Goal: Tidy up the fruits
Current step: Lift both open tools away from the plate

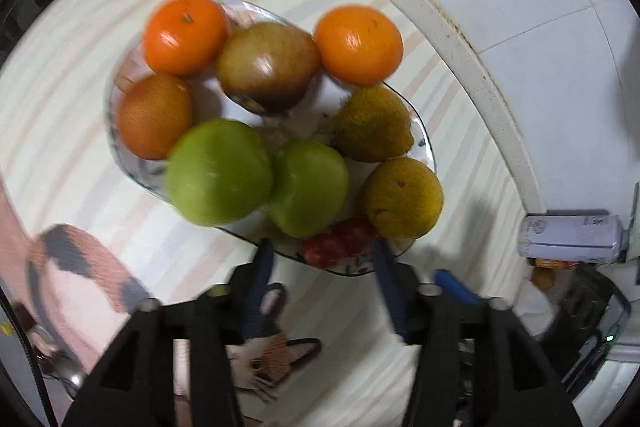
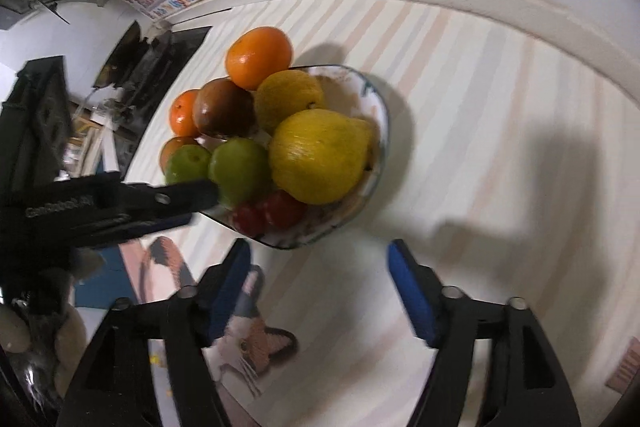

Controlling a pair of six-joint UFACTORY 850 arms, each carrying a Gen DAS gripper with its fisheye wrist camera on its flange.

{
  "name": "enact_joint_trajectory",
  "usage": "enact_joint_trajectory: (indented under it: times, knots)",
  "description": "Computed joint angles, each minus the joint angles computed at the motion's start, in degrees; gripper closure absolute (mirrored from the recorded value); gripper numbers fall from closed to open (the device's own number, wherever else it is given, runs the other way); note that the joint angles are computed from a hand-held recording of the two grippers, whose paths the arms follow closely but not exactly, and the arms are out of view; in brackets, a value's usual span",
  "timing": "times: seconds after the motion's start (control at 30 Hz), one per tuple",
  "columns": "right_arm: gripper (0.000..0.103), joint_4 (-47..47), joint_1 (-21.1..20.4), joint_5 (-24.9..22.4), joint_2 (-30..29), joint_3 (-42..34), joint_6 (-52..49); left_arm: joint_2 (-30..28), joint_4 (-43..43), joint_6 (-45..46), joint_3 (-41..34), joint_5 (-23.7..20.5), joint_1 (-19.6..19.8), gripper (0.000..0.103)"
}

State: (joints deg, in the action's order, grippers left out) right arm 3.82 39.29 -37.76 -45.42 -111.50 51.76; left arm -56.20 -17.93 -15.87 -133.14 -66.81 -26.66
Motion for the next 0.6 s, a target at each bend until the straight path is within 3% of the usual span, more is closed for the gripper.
enact_joint_trajectory:
  times: [0.07,0.2,0.3,0.6]
  knots:
    - [0.014,-3.4,0.5,-3.5,0.6,-0.4,2.7,2.3,5.1,0.1,2.5,1.6,-0.8,0.042]
    - [0.009,-11.5,2.3,-11.6,0.7,-3.3,6.5,8.9,17.0,-1.7,11.0,5.2,-2.8,0.016]
    - [0.004,-15.1,3.5,-15.6,1.1,-4.6,8.0,13.2,23.7,-4.7,16.6,7.3,-4.0,0.009]
    - [0.004,-19.6,5.6,-17.7,6.6,-1.3,13.4,23.2,29.5,-11.9,27.6,12.4,-5.8,0.007]
